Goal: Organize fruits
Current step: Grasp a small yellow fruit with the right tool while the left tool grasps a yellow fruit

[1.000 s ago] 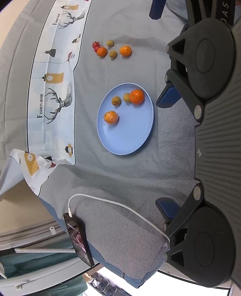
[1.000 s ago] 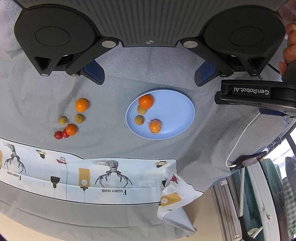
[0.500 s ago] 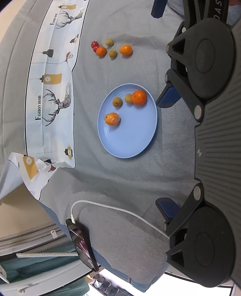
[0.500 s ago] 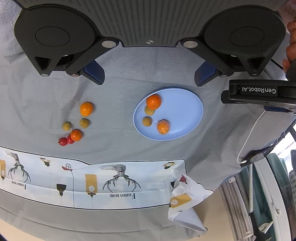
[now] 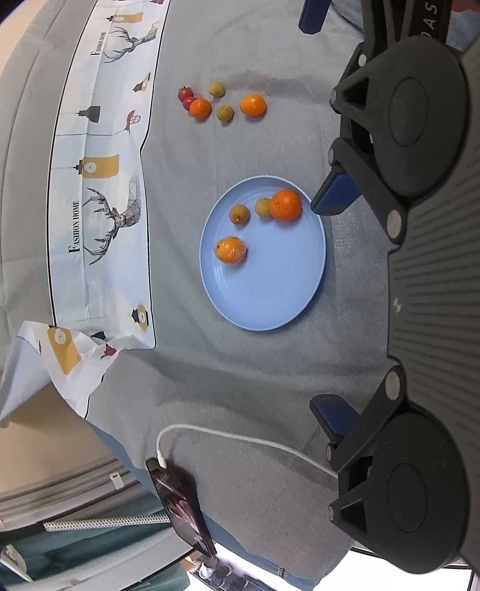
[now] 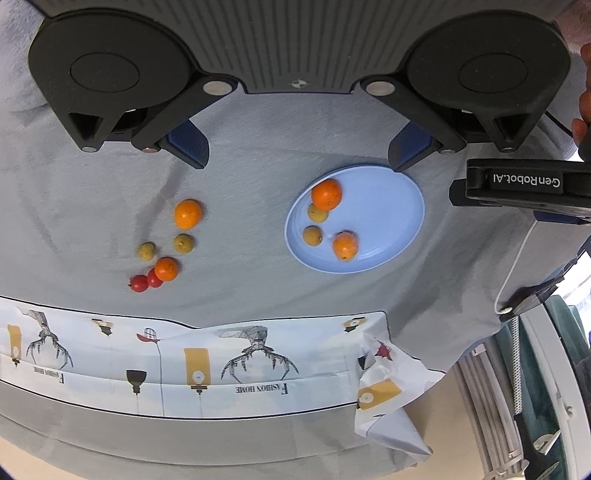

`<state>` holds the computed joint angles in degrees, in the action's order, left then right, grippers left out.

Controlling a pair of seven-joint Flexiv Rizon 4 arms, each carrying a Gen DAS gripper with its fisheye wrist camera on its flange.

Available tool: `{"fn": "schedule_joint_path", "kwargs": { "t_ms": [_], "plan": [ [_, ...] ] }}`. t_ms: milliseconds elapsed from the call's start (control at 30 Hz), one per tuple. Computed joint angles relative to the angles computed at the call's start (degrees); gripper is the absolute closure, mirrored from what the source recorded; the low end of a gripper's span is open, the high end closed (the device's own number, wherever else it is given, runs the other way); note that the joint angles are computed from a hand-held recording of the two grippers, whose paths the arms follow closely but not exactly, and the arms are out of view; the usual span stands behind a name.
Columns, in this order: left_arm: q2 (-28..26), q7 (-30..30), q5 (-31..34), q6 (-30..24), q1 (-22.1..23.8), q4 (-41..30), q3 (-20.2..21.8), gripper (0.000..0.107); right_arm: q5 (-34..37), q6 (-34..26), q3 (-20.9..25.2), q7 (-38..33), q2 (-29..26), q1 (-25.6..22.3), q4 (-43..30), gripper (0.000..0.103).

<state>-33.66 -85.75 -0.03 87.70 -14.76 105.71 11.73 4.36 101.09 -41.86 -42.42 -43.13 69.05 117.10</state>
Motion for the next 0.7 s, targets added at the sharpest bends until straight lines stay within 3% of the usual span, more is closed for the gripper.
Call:
{"fn": "schedule_joint_path", "kwargs": {
  "t_ms": [400, 700],
  "plan": [
    [-2.94, -0.54, 0.86, -5.48, -1.3, -6.82, -1.79, 0.004, 3.08, 1.3, -1.73, 1.41, -1.72, -1.59, 1.27, 0.001],
    [-9.56, 2.46, 0.1, -10.48, -1.15, -17.26, -7.25, 0.004, 7.09, 1.35, -7.34, 4.83, -7.67, -3.14, 2.36, 0.001]
  ]
}}
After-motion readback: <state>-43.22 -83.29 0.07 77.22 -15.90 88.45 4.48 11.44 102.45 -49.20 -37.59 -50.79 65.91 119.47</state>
